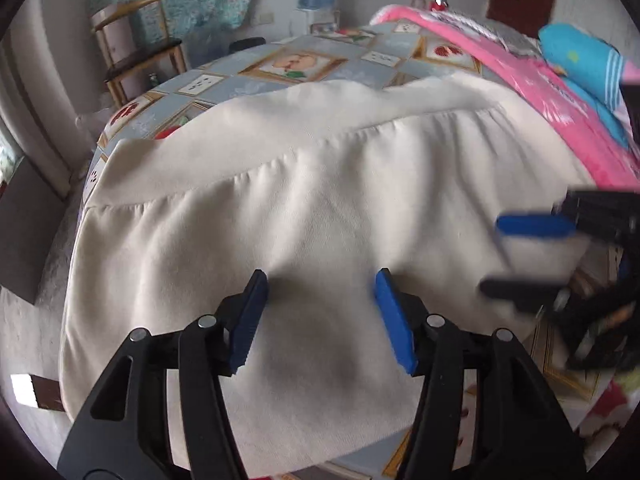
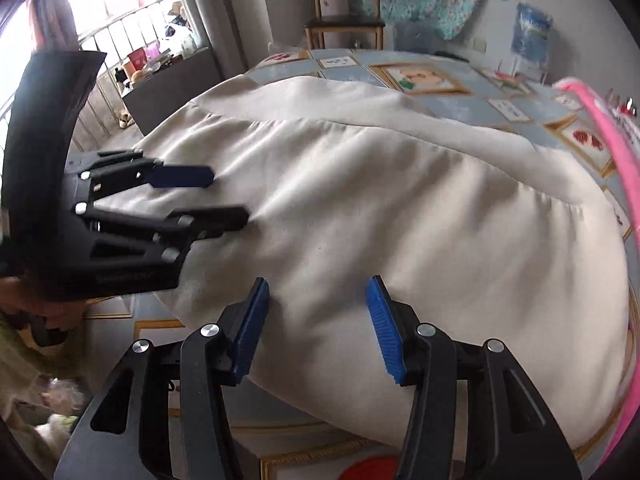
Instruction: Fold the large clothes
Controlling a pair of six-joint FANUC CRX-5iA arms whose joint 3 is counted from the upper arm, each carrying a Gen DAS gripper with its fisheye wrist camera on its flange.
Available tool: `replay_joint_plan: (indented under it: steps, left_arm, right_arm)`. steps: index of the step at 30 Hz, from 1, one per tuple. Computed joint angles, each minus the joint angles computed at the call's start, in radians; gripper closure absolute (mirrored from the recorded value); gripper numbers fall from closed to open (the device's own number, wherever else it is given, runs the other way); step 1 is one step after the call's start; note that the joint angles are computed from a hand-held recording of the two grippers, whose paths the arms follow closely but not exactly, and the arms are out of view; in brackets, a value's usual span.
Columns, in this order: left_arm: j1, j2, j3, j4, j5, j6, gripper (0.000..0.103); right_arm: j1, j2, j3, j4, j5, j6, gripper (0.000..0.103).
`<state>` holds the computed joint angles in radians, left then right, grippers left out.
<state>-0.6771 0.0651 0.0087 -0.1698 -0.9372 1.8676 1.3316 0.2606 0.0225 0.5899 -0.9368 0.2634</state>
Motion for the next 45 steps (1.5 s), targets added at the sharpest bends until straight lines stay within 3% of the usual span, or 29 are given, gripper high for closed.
replay_joint_plan:
  steps: [3, 6, 8, 10, 12, 14, 17, 19, 21, 24, 26, 28, 31, 33, 36, 37, 38, 40, 43, 45]
  left_arm:
    - [0.039, -0.024, -0.008, 0.057, 0.08, -0.023, 0.049]
    - [0.041, 0.037, 0.096, -0.012, 0.072, 0.051, 0.048]
    - [0.052, 0.113, 0.186, -0.036, 0.009, 0.104, 0.045]
    - [0.058, 0.199, 0.272, -0.054, -0.091, 0.115, 0.042]
    - [0.092, 0.187, 0.208, 0.017, -0.023, 0.101, 0.038]
    - [0.103, 0.17, 0.191, 0.042, -0.029, 0.087, 0.038]
    - [0.102, 0.121, 0.162, 0.026, -0.03, 0.123, 0.038]
    - [0.097, 0.073, 0.118, 0.025, 0.017, 0.12, 0.038]
    - [0.083, 0.076, 0.126, 0.012, 0.02, 0.11, 0.038]
    - [0.044, 0.158, 0.218, -0.047, -0.082, 0.107, 0.038]
    - [0.038, 0.186, 0.232, -0.066, -0.11, 0.112, 0.038]
    - [0.028, 0.167, 0.228, -0.091, -0.127, 0.15, 0.038]
    - [0.026, 0.075, 0.158, -0.103, -0.1, 0.185, 0.038]
    - [0.0, 0.006, 0.117, -0.162, -0.113, 0.249, 0.037]
    - [-0.004, -0.083, 0.017, -0.137, -0.083, 0.296, 0.035]
    - [-0.009, -0.098, -0.006, -0.14, -0.079, 0.318, 0.034]
    - [-0.012, -0.107, -0.03, -0.138, -0.074, 0.334, 0.029]
    - [-0.014, -0.092, -0.049, -0.152, -0.098, 0.39, 0.029]
    - [-0.052, -0.111, -0.055, -0.228, -0.096, 0.487, 0.029]
    - [-0.062, -0.152, -0.078, -0.219, -0.062, 0.504, 0.029]
  right_arm:
    - [-0.036, -0.037, -0.037, 0.105, -0.009, -0.093, 0.054]
    - [-0.104, -0.035, -0.035, 0.175, -0.021, -0.183, 0.054]
    - [-0.14, -0.002, -0.001, 0.184, -0.061, -0.187, 0.054]
    - [-0.172, 0.065, 0.078, 0.119, -0.128, -0.1, 0.054]
    - [-0.192, 0.099, 0.099, 0.02, -0.143, -0.036, 0.054]
    - [-0.194, 0.073, 0.079, 0.011, -0.121, -0.049, 0.054]
    - [-0.174, 0.019, 0.022, 0.032, -0.085, -0.126, 0.054]
    - [-0.15, -0.006, -0.017, 0.083, -0.038, -0.155, 0.054]
    - [-0.123, 0.018, 0.007, 0.123, -0.04, -0.124, 0.054]
    - [-0.114, 0.116, 0.135, 0.069, -0.102, 0.01, 0.054]
    - [-0.113, 0.196, 0.236, 0.035, -0.202, 0.095, 0.053]
    - [-0.099, 0.21, 0.263, 0.047, -0.248, 0.115, 0.053]
    - [-0.063, 0.124, 0.176, 0.069, -0.23, 0.031, 0.053]
    - [-0.014, 0.061, 0.091, 0.131, -0.278, -0.068, 0.053]
    - [0.044, -0.018, -0.024, 0.15, -0.344, -0.222, 0.053]
    - [0.05, -0.036, -0.052, 0.14, -0.349, -0.266, 0.046]
    - [0.056, -0.068, -0.1, 0.11, -0.335, -0.33, 0.039]
    - [0.059, -0.138, -0.213, 0.108, -0.236, -0.462, 0.038]
    - [0.081, -0.141, -0.189, 0.11, -0.281, -0.474, 0.037]
    - [0.114, -0.154, -0.186, 0.155, -0.297, -0.498, 0.036]
